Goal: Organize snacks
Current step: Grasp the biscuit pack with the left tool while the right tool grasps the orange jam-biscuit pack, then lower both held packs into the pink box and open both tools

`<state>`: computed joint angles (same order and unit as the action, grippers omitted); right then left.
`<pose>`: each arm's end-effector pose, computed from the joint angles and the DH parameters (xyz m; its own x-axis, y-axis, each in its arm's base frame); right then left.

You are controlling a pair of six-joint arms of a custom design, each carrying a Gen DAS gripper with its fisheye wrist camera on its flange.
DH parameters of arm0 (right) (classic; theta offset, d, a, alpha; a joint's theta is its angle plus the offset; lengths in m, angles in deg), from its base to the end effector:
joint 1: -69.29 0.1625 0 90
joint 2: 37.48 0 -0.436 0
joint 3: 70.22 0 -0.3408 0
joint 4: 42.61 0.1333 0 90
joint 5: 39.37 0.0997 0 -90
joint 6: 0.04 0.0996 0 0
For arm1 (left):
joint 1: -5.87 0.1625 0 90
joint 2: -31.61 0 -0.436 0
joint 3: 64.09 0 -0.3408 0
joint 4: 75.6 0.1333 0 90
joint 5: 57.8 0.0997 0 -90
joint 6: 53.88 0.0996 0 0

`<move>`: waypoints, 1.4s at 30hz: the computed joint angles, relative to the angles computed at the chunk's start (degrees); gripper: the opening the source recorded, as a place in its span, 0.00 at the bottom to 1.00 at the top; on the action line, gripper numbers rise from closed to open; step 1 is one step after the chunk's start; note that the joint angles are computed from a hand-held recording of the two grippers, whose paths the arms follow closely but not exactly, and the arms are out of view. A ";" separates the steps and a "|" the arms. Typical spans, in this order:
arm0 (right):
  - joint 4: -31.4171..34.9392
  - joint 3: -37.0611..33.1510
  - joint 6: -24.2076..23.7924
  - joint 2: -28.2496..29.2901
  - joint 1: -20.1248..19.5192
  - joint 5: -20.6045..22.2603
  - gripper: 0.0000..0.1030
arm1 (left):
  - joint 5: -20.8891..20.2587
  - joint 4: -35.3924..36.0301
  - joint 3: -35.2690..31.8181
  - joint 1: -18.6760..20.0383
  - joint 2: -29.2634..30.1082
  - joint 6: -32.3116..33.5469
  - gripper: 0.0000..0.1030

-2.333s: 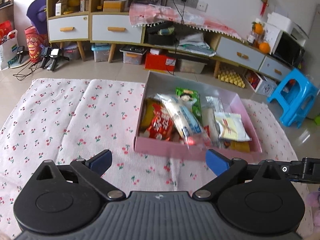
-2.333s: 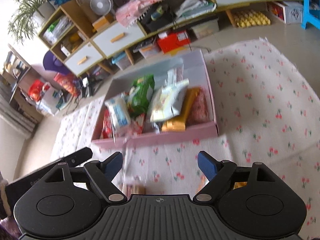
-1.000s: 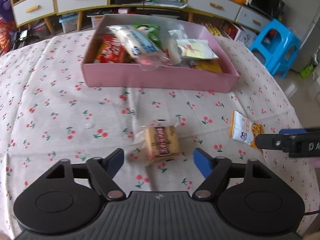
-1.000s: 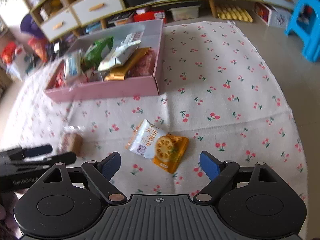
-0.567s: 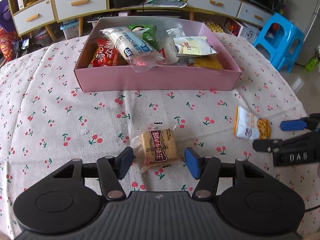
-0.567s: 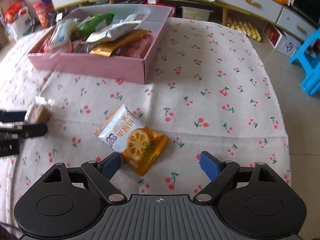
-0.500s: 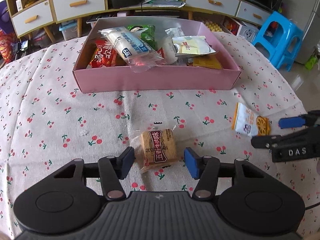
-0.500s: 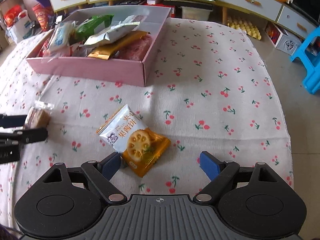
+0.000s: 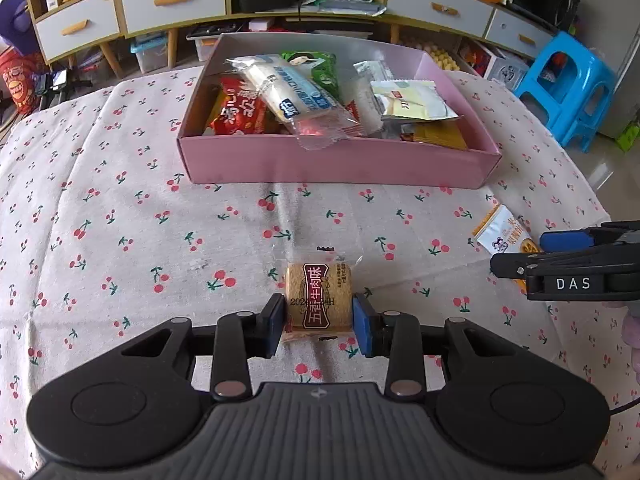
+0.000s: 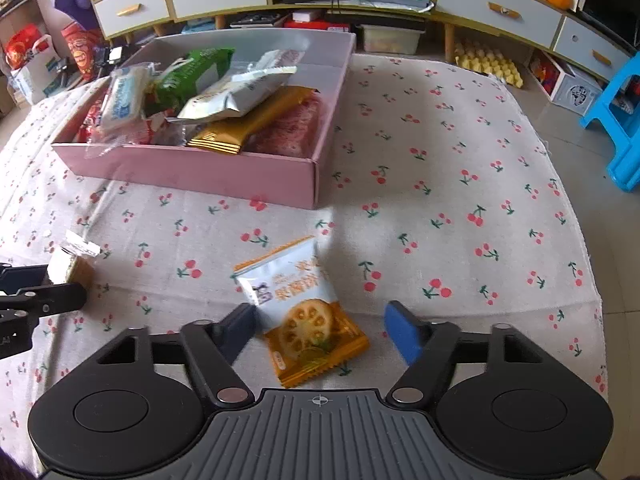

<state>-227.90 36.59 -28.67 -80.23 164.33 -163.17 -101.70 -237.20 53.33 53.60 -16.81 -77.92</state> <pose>0.1301 -0.5883 0.1329 -0.7128 -0.2200 0.6660 -0.4747 0.8503 -0.2272 -0.1941 -0.5184 0.1060 -0.7624 0.1027 -0.6389 0.3957 0.8552 -0.3347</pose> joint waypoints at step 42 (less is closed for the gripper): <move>13.19 -0.99 18.21 -6.87 2.55 10.42 0.39 | -1.70 -3.22 -0.26 0.46 -4.79 -2.42 0.32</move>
<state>-214.72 35.59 -10.46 -87.10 166.88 -152.75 -103.40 -240.43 53.08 54.06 -21.60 -80.34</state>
